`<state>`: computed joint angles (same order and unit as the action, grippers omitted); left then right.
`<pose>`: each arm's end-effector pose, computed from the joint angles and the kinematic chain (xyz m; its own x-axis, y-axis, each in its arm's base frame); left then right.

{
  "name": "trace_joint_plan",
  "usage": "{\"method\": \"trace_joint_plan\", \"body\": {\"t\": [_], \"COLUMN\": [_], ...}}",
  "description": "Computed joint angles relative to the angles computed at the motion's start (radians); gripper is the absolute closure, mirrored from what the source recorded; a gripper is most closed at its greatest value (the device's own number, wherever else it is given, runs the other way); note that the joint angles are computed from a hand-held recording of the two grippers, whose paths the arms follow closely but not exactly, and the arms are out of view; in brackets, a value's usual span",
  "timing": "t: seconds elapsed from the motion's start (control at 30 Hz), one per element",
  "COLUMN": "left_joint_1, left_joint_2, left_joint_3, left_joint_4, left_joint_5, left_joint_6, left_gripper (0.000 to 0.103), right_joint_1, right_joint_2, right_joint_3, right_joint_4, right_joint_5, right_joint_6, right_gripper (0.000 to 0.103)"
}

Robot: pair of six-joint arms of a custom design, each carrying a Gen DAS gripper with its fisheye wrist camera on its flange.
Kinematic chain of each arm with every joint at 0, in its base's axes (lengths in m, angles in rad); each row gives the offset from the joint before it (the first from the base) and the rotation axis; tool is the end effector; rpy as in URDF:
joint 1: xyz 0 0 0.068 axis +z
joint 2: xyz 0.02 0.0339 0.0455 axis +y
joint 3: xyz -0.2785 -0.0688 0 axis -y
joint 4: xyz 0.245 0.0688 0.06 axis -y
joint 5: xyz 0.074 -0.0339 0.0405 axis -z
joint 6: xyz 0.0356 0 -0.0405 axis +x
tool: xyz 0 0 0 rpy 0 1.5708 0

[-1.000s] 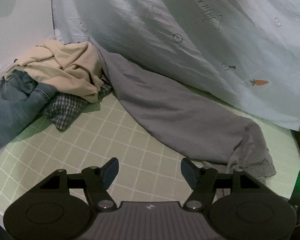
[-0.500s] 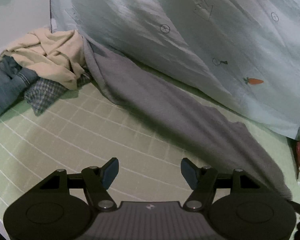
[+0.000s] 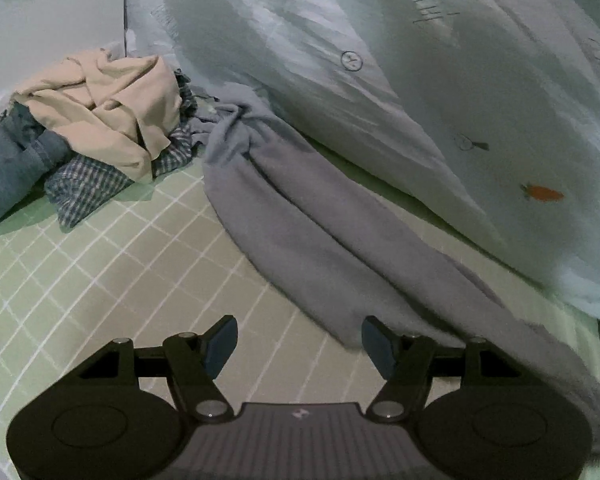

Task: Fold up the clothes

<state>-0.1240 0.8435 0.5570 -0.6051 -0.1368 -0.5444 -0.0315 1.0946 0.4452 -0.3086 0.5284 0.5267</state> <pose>0.1549 -0.0144 0.2248 -0.6799 -0.4323 -0.5923 -0.3678 0.8998 -0.2346 0.1833 -0.0237 0.1750 -0.5475 0.4516 -0.7045 0.6851 0.7254 -0.0674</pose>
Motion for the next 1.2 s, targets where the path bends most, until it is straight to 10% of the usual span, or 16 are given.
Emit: {"method": "trace_joint_plan", "body": {"t": [0.17, 0.43, 1.2], "left_joint_1": [0.073, 0.125, 0.126], "left_joint_2": [0.245, 0.632, 1.278], "left_joint_3": [0.067, 0.279, 0.914], "left_joint_4": [0.149, 0.315, 0.25], "left_joint_5": [0.044, 0.075, -0.127], "left_joint_6": [0.065, 0.167, 0.164], "left_gripper": [0.034, 0.024, 0.024], "right_joint_1": [0.046, 0.232, 0.275], "right_joint_2": [-0.044, -0.002, 0.423], "right_joint_3": [-0.024, 0.042, 0.273], "right_joint_4": [-0.04, -0.1, -0.238], "right_joint_5": [-0.052, -0.064, 0.06], "right_joint_6": [0.164, 0.483, 0.581], "right_gripper": [0.049, 0.027, 0.021]}}
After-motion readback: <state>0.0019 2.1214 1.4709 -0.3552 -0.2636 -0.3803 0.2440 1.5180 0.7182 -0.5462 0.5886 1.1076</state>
